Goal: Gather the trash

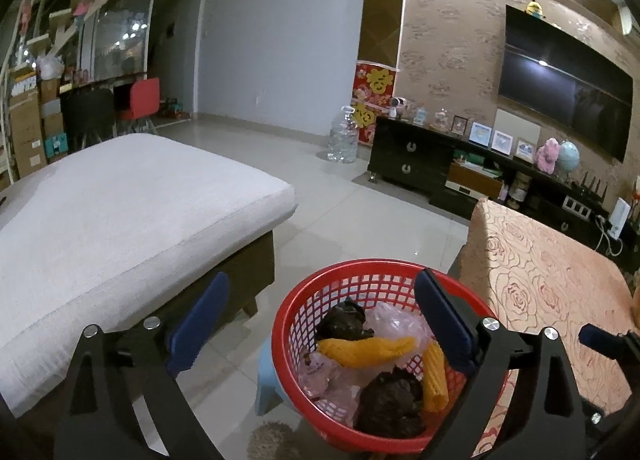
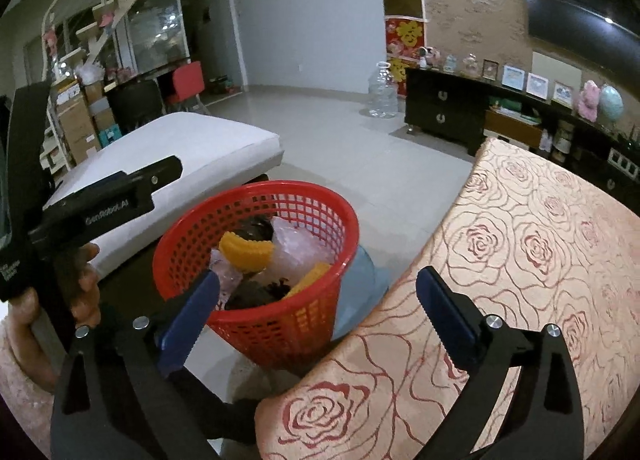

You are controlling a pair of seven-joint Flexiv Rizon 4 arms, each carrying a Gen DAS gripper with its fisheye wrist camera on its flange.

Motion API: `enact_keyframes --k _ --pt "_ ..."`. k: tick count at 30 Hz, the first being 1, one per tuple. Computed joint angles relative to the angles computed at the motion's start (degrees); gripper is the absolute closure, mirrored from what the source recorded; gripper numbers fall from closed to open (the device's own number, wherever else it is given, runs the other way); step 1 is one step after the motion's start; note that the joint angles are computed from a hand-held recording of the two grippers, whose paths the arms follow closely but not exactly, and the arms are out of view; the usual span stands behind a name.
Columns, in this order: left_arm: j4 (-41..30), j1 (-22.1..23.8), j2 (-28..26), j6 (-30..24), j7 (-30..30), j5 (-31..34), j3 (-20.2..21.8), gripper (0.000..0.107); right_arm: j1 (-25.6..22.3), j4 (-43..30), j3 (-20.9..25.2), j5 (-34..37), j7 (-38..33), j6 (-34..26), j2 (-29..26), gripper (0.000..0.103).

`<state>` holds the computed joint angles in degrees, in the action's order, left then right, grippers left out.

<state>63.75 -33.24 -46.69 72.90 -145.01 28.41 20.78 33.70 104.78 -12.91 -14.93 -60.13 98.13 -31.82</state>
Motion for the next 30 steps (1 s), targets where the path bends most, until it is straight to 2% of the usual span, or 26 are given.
enact_keyframes --k 3,7,15,21,30 --pt "0.22 -1.07 0.22 -0.58 -0.62 1.11 0.93 0.015 1.0 1.11 -1.26 0.77 0.62 0.79 0.58 0.007" --pt "2.28 -2.26 1.45 -1.5 -1.99 2.73 1.28 0.015 5.84 2.86 -6.87 3.11 0.61 3.31 0.65 0.007" --pt "4.7 -4.57 3.65 -2.92 -5.36 8.45 2.19 0.015 9.03 4.29 -9.14 6.55 -1.47 3.69 0.9 0.007" --pt "5.64 -4.75 4.8 -4.18 -5.91 11.64 0.76 0.015 13.1 5.46 -12.67 8.9 -3.02 4.88 1.32 0.007" --pt "7.11 -4.67 6.42 -5.78 -7.55 15.12 -0.84 0.015 14.82 5.66 -13.56 11.97 -4.46 5.4 1.77 0.007"
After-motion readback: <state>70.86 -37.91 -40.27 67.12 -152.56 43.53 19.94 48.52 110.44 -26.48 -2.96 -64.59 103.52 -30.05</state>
